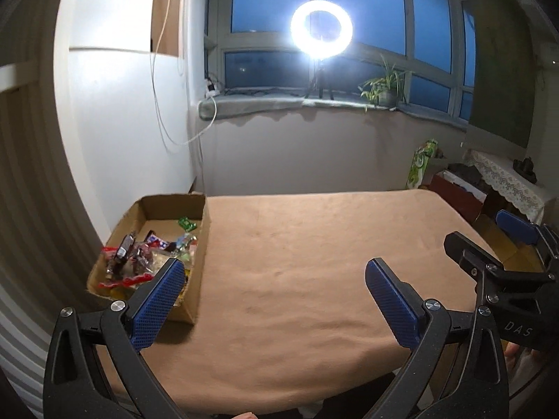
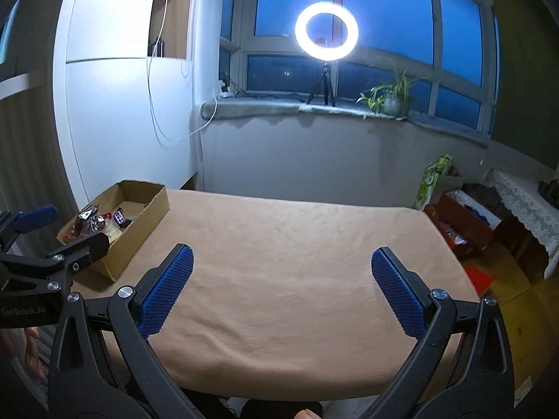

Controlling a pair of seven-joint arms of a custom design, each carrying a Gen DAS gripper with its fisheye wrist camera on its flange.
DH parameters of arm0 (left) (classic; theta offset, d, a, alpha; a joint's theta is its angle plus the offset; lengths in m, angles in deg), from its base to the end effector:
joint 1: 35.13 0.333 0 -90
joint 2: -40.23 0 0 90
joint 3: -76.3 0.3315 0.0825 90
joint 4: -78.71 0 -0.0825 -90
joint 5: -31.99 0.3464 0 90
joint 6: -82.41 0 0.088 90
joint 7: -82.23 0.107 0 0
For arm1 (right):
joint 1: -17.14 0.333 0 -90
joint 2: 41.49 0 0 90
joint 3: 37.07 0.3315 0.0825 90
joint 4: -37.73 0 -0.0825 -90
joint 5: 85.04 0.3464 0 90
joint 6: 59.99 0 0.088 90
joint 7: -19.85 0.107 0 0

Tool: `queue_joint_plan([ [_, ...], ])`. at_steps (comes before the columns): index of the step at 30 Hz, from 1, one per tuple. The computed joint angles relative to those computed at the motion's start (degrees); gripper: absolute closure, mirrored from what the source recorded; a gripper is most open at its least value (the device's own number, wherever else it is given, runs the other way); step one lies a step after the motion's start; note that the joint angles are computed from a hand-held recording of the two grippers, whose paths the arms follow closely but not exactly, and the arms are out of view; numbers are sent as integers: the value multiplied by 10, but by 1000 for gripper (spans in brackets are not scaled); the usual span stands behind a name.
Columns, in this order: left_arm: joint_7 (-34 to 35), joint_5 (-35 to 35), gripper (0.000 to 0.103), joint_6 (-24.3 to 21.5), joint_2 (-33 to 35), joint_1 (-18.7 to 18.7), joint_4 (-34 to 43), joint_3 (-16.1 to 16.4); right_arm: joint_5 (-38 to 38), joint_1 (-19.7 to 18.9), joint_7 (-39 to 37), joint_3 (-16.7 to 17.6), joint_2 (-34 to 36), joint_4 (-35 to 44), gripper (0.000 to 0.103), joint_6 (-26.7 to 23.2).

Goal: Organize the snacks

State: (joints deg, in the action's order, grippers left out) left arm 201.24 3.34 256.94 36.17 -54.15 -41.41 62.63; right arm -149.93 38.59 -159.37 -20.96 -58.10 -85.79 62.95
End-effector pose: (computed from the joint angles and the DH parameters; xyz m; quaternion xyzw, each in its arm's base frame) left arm 0.4721 -0.2638 0.6015 -0.4008 0.7725 -0.4371 0.2270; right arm 0.3811 0.2647 0.5942 -0.4748 0.7038 -0.4567 0.2658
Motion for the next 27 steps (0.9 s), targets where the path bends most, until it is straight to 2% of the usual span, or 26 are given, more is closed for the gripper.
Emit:
queue_joint_plan([
  [9,-66,58,0,20,-19,10,-21,-7,-2,-3,11,6,-20,-12,0,3],
  [27,-74,61,0,27,-29,2,-32,3,-8,4,9,7,-1,8,0,-2],
])
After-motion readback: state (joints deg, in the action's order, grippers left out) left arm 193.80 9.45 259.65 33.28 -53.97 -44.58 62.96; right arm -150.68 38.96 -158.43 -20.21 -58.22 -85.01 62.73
